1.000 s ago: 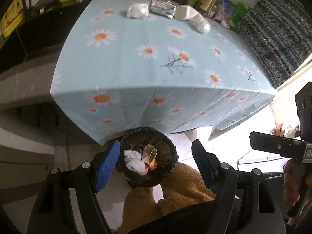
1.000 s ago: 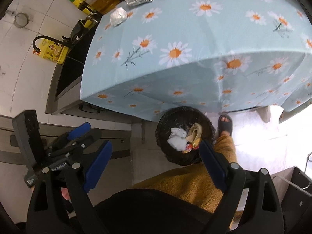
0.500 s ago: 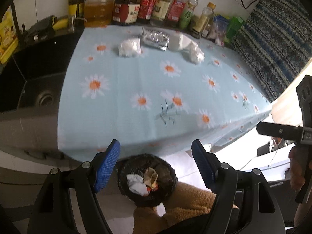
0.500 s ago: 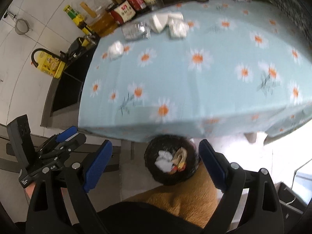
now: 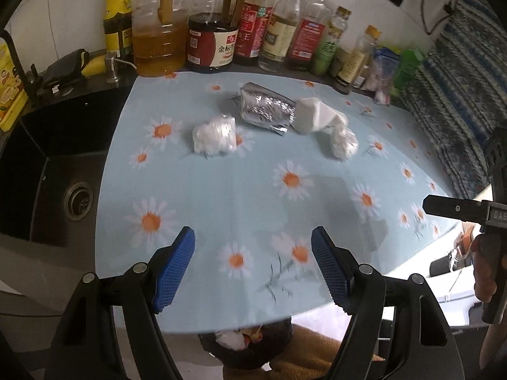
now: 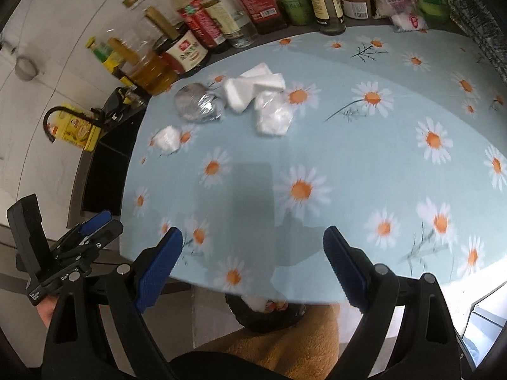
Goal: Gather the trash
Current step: 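Raise both tools back up toward the remaining items on the tablecloth, then grasp the clear tissue-filled bag with the left gripper while the right grasps a tissue ball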
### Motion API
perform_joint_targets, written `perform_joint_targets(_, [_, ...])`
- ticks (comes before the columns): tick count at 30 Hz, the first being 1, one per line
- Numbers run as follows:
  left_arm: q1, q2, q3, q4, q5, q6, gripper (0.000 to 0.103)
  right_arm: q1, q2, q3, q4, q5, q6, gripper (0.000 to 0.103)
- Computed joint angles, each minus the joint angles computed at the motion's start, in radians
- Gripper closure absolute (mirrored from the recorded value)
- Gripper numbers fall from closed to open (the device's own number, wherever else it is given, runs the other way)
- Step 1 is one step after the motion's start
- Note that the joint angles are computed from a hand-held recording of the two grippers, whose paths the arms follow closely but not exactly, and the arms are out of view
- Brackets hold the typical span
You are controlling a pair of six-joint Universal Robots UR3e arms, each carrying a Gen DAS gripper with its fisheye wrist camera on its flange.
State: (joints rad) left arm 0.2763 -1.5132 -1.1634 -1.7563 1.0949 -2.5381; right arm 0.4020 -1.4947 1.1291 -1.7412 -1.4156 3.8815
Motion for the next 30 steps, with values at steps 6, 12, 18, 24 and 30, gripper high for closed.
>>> perform_joint_targets(6, [-0.091, -0.207, 0.164, 0.062, 0.049, -0.143, 0.029, -0.133, 0.061, -0.024, 0.013, 0.082, -0.131, 0.014])
perform_joint_targets(12, [-0.182, -0.388, 0.331, 0.102, 0.130, -0.245, 0.029, -0.208, 0.169, -0.088, 0.016, 0.159, -0.225, 0.014])
perform_joint_targets(18, [-0.246, -0.596, 0.609, 0.056, 0.214, -0.285, 0.029, -0.251, 0.310, -0.256, 0.049, 0.188, -0.280, 0.014])
perform_joint_targets(24, [-0.259, -0.763, 0.853, -0.054, 0.254, -0.309, 0.029, -0.240, 0.444, -0.412, 0.070, 0.175, -0.315, 0.026])
perform_joint_targets(30, [-0.270, -0.832, 0.968, -0.102, 0.281, -0.298, 0.029, -0.218, 0.504, -0.463, 0.114, 0.142, -0.338, 0.050])
